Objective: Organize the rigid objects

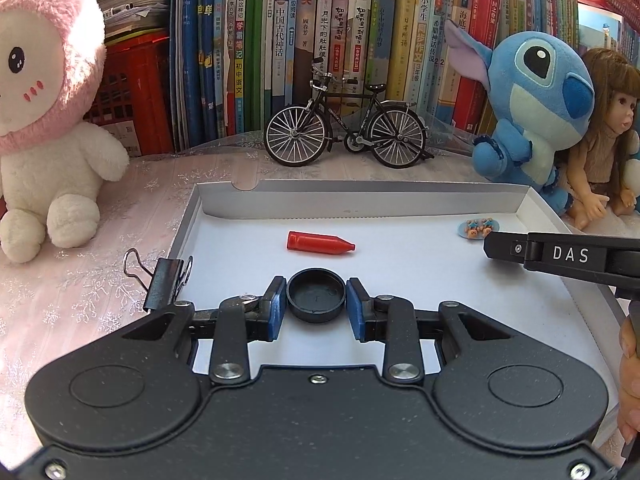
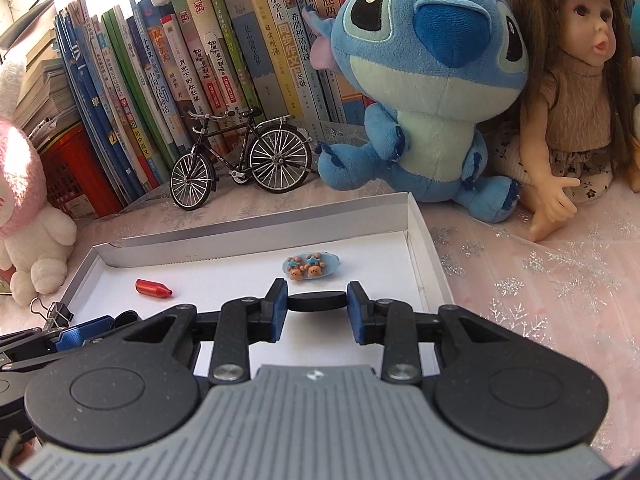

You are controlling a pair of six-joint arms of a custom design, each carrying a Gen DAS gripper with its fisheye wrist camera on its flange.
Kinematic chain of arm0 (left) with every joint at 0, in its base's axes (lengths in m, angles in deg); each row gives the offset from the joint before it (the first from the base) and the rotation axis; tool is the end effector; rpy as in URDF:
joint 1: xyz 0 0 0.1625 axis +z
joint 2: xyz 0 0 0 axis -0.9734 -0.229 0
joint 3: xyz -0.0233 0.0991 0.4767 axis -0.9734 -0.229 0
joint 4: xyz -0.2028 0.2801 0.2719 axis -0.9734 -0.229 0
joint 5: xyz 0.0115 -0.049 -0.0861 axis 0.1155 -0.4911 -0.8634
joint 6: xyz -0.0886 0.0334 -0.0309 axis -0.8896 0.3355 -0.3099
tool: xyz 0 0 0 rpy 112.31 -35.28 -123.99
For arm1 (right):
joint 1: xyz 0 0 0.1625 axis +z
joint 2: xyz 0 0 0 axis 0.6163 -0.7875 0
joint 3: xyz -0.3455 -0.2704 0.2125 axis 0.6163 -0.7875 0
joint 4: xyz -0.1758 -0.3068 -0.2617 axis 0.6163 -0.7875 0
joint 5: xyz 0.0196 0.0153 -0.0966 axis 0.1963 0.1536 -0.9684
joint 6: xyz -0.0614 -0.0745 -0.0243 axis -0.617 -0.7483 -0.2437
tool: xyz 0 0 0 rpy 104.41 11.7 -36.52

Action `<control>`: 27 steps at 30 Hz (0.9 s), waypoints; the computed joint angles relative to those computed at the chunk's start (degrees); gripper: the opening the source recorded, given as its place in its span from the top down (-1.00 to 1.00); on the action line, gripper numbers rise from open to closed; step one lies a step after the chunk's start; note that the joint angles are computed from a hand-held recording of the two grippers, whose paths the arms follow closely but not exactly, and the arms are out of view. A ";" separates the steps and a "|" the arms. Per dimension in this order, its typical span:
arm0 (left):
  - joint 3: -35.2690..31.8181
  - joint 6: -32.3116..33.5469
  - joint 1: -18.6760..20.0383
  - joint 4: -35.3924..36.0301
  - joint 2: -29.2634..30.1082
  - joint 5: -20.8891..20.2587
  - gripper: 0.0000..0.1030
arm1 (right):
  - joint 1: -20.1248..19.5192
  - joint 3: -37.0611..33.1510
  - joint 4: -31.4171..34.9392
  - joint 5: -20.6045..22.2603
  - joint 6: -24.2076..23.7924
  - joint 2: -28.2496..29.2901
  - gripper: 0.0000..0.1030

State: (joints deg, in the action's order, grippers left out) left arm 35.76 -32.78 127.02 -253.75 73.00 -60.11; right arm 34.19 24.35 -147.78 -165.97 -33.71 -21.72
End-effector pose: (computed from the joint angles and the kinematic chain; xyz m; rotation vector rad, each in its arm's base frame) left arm -0.3041 -0.7184 -0.1776 0.0526 2.0888 -1.0852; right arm -0.1092 -0.7889 0.2355 0.7272 -2.5507 0.8474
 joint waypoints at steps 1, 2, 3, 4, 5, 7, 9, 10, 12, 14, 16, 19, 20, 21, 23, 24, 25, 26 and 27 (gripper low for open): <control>-0.07 -0.05 0.01 0.10 0.03 0.02 0.40 | 0.07 -0.03 -0.11 -0.16 0.08 0.06 0.27; -0.15 -0.06 0.02 0.19 0.05 0.03 0.40 | 0.14 -0.06 -0.15 -0.30 0.10 0.13 0.27; -0.15 -0.01 0.03 0.25 0.05 0.03 0.40 | 0.13 -0.09 -0.13 -0.36 0.05 0.16 0.27; -0.14 0.01 0.03 0.43 0.01 0.07 0.40 | 0.13 -0.16 -0.01 -0.46 0.06 0.20 0.27; -0.19 -0.01 0.04 0.63 0.01 0.12 0.40 | 0.14 -0.28 0.26 -0.65 0.13 0.23 0.27; -0.24 -0.18 0.03 1.04 0.00 0.24 0.40 | 0.13 -0.40 0.74 -0.90 0.11 0.20 0.28; -0.19 -0.10 0.03 1.32 -0.09 0.11 0.38 | 0.34 -0.60 1.34 -1.72 -0.33 0.21 0.23; -0.17 -0.22 0.03 1.59 -0.16 0.03 0.30 | 0.57 -0.70 1.54 -2.47 -0.88 0.24 0.23; -0.06 -1.11 -0.05 2.67 -0.40 0.18 0.17 | 0.88 -0.78 1.91 -3.35 -1.40 0.21 0.17; 0.13 -1.63 -0.12 3.15 -0.62 0.14 0.11 | 0.94 -0.80 2.52 -3.41 -1.30 0.05 -0.10; 0.47 -1.85 -0.29 3.15 -0.83 0.26 0.02 | 0.82 -0.55 2.55 -2.84 -0.93 -0.26 -0.15; 1.58 -2.75 -0.90 3.22 -1.48 0.55 -0.13 | 0.62 0.22 2.19 -2.11 -0.82 -1.12 -0.19; 2.35 -2.13 -1.27 1.85 -1.82 0.12 -0.22 | 0.38 0.69 2.51 -1.11 -1.15 -1.81 -0.21; 3.08 -0.72 -1.66 -0.41 -2.02 -0.35 -0.28 | 0.09 1.18 2.88 0.02 -1.80 -2.54 -0.26; 4.20 1.64 -2.52 -4.26 -2.14 -0.33 -0.49 | -0.43 2.50 2.58 1.66 -3.35 -3.96 -0.35; 4.77 2.81 -3.04 -6.13 -2.15 -0.08 -0.51 | -0.64 3.32 2.41 2.28 -4.11 -4.76 -0.39; 5.40 3.24 -3.52 -7.04 -2.30 0.07 -0.53 | -0.86 4.04 2.25 2.84 -4.74 -5.40 -0.43; 6.07 3.25 -3.92 -7.48 -2.51 0.17 -0.56 | -1.21 5.09 2.13 3.63 -5.51 -6.38 -0.44; 6.72 3.14 -4.32 -7.87 -2.69 0.33 -0.57 | -1.60 5.98 2.21 4.48 -6.11 -7.25 -0.48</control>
